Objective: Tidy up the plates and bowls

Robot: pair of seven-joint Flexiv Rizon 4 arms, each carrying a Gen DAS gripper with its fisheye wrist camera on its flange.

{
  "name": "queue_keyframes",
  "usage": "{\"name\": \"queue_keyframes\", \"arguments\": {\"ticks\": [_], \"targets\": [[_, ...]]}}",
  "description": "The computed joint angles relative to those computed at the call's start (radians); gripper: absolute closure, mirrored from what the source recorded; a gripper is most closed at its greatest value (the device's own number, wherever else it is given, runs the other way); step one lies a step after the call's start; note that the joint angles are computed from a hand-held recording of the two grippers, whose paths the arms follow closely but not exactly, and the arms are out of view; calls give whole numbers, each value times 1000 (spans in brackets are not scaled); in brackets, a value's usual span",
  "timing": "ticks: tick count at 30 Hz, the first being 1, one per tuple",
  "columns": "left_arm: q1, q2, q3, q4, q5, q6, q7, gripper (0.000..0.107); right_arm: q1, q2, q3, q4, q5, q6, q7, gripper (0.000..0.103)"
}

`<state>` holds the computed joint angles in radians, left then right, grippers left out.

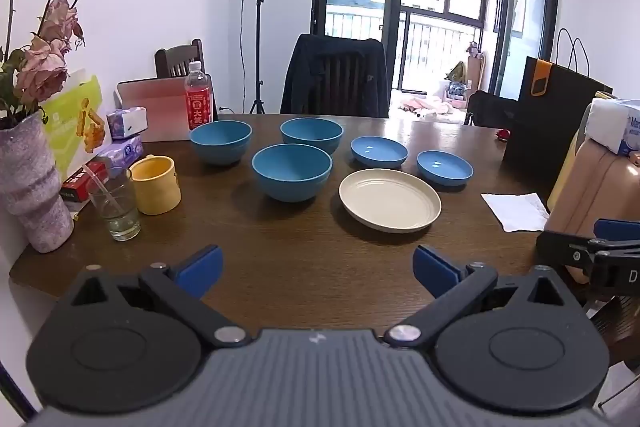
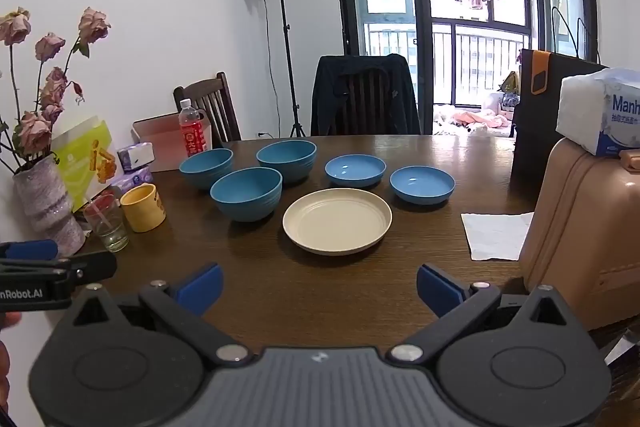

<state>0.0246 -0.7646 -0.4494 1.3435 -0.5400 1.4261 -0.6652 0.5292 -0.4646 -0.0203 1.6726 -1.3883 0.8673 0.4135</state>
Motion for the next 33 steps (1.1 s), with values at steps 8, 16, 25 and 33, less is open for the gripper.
{"name": "queue_keyframes", "arguments": {"ticks": [8, 16, 25, 33], "targets": [[30, 13, -41, 36, -16, 30, 17, 4, 1, 4, 2, 8, -10, -2, 10, 0], [19, 14, -22, 31, -2, 25, 4, 4, 4, 4, 10, 4, 14, -17, -6, 0], [43, 24, -56, 51, -5, 36, 17, 4, 11, 11, 8, 7, 12, -24, -6, 0], [40, 24, -49, 47, -8, 30, 16, 4, 14, 4, 8, -3, 26, -28, -21, 0]]}}
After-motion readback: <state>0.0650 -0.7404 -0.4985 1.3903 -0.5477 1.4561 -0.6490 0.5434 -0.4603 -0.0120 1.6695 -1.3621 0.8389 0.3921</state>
